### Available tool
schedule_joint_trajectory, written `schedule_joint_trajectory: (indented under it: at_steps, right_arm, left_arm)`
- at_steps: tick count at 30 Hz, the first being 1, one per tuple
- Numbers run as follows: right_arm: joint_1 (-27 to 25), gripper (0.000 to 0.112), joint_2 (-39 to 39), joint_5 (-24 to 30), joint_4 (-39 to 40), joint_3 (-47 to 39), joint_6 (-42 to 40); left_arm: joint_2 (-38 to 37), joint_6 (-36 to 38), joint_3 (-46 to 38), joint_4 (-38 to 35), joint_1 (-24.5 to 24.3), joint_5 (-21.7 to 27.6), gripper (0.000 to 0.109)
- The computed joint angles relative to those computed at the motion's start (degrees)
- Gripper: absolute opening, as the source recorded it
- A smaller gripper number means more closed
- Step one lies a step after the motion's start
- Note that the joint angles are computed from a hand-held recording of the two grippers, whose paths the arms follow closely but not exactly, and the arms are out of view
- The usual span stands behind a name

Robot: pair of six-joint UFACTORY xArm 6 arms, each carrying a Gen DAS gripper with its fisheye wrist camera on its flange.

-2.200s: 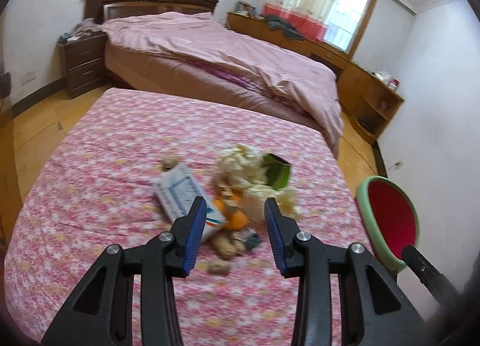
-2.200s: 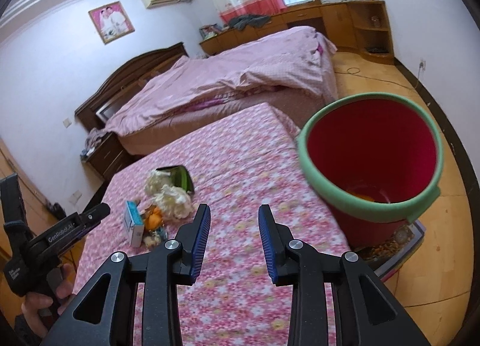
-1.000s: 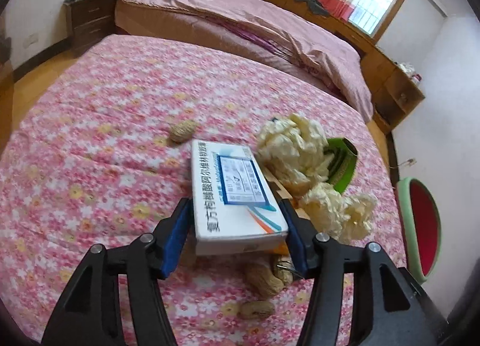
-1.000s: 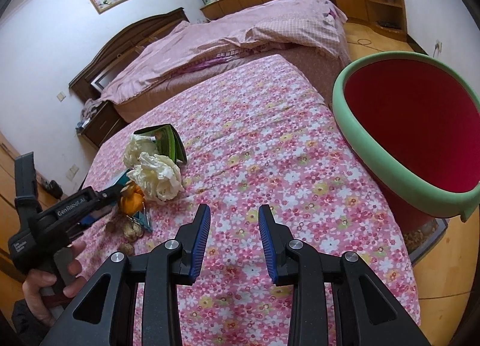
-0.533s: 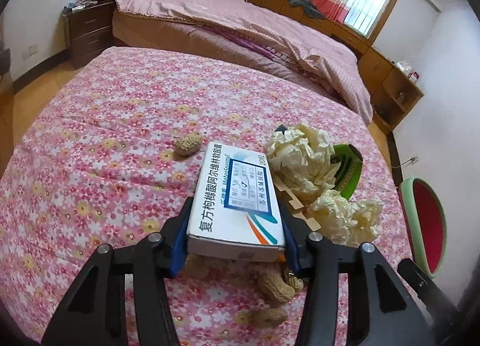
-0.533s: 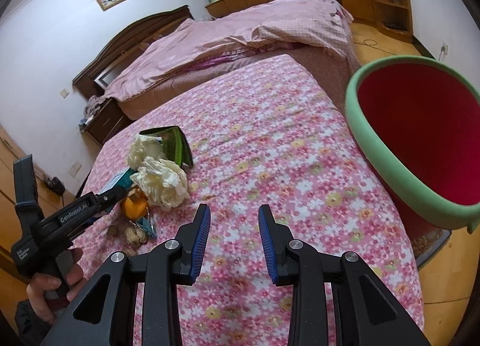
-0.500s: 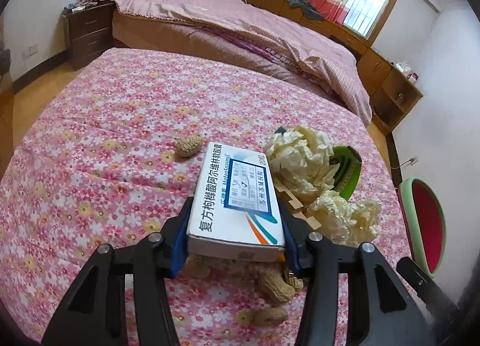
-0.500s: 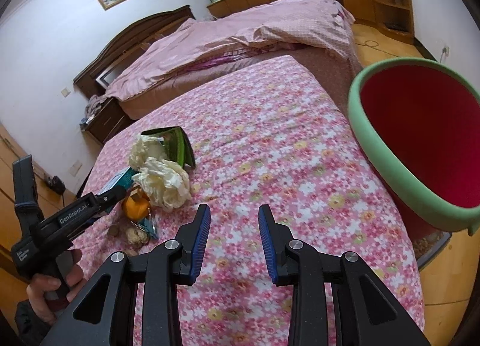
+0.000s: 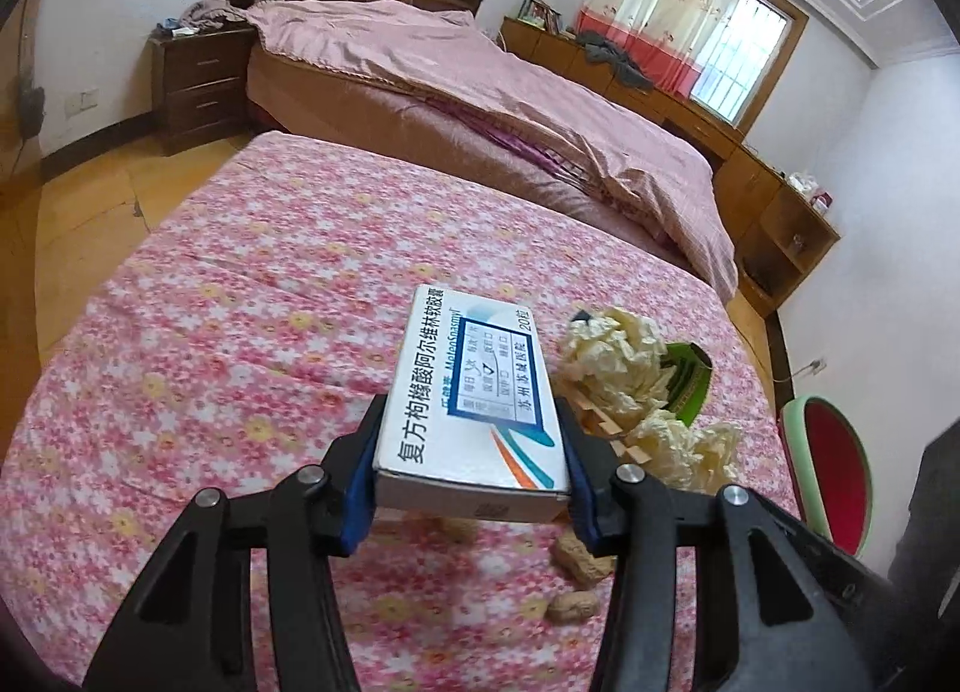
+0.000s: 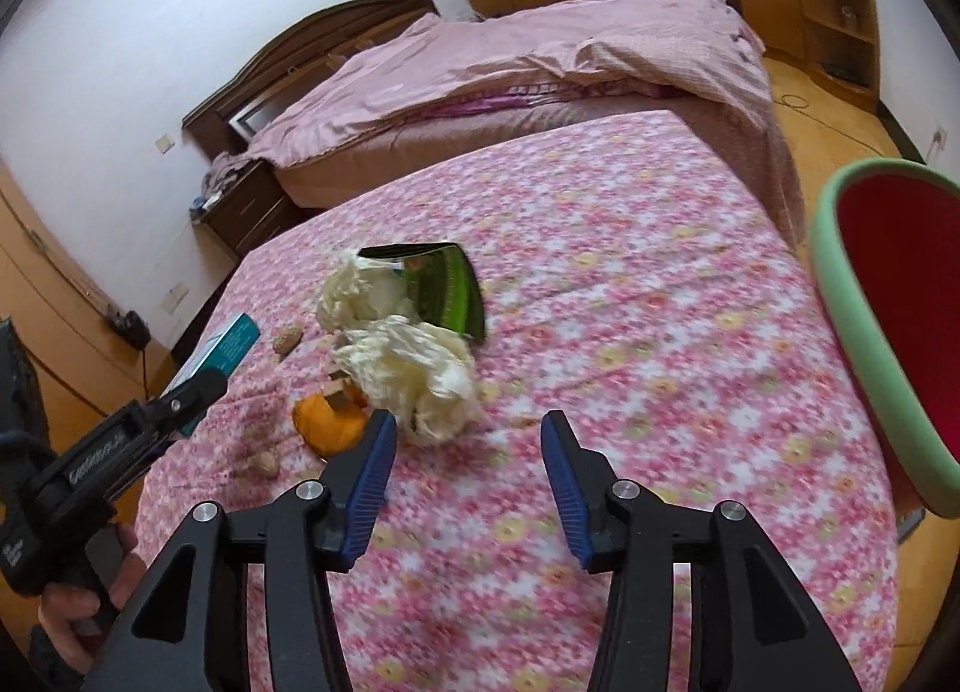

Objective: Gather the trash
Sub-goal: 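Grasp the crumpled white tissue with the right tool while the left tool holds the medicine box, then carry the medicine box and tissue over the red bucket with both tools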

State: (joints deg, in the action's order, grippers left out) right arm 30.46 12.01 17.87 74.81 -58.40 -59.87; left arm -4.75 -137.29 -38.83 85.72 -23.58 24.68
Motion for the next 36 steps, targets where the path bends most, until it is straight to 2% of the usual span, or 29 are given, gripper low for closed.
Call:
schedule_joint_trajectory:
  at_steps: [10, 12, 13, 17, 28, 36]
  right_arm:
    - [1.97, 0.052, 5.74, 0.86, 0.61, -6.20, 0.19]
    - [2.00, 0.038, 6.20, 1.51, 0.22, -6.34, 0.63]
    - [2.28, 0.024, 6.38, 0.87, -0.65, -6.28, 1.17]
    - [2.37, 0.017, 5.66, 0.45, 1.28, -5.32, -0.82]
    - [1.56, 0.016, -6.27, -1.40, 14.88, 4.88, -11.80]
    - [-0.86, 0.016, -16.95, -2.18, 20.95, 12.24, -16.39]
  left_arm:
    - [-2.47, -3.67, 2.84, 3.04, 0.88, -1.23, 0.052]
    - [-3.05, -4.11, 3.30, 3.52, 0.73, -1.21, 0.052]
    - [-3.27, -4.16, 3.42, 3.50, 0.46, -0.96, 0.052]
    - [-4.85, -4.47, 4.41, 3.30, -0.57, -0.21, 0.052]
    - [-10.39, -3.46, 6.71, 1.33, -5.64, 2.81, 0.052]
    - [-13.62, -0.40, 6.26, -1.04, -12.34, 7.48, 0.052]
